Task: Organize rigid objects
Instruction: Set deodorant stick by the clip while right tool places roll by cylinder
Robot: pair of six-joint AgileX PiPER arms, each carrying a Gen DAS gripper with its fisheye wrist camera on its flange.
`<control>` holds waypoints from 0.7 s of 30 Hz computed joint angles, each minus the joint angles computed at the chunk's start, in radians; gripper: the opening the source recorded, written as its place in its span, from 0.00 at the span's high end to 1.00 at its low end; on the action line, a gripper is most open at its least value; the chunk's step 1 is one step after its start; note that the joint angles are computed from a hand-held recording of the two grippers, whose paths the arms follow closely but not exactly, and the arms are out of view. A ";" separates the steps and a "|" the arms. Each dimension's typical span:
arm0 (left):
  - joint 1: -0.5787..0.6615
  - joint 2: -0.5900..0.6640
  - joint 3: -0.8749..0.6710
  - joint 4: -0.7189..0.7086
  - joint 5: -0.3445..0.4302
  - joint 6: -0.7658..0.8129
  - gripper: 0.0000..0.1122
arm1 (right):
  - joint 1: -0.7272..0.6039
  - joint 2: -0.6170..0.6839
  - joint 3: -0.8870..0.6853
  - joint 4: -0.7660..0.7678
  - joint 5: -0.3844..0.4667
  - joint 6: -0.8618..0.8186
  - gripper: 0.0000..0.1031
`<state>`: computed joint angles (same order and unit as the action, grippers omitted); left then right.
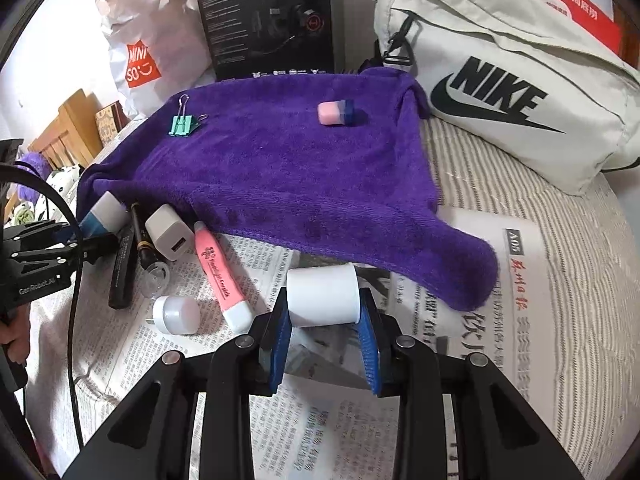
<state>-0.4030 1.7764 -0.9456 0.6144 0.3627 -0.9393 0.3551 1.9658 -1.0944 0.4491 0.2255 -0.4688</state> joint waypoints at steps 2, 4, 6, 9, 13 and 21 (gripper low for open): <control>-0.010 -0.026 0.012 0.034 0.008 -0.042 0.70 | -0.005 -0.019 0.010 -0.006 0.002 0.004 0.69; -0.015 -0.053 0.027 0.063 0.008 -0.076 0.70 | -0.008 -0.037 0.017 -0.009 0.004 0.003 0.69; -0.024 -0.081 0.035 0.073 0.018 -0.086 0.70 | -0.008 -0.057 0.024 -0.033 0.003 0.023 0.69; -0.034 -0.113 0.038 0.068 0.032 -0.075 0.70 | -0.015 -0.086 0.029 0.018 0.013 -0.037 0.69; -0.021 -0.157 0.052 0.026 0.004 -0.027 0.70 | -0.023 -0.103 0.014 0.040 0.043 -0.058 0.69; 0.047 -0.152 -0.006 -0.150 0.007 0.175 0.70 | -0.019 -0.093 -0.060 -0.066 0.088 0.051 0.69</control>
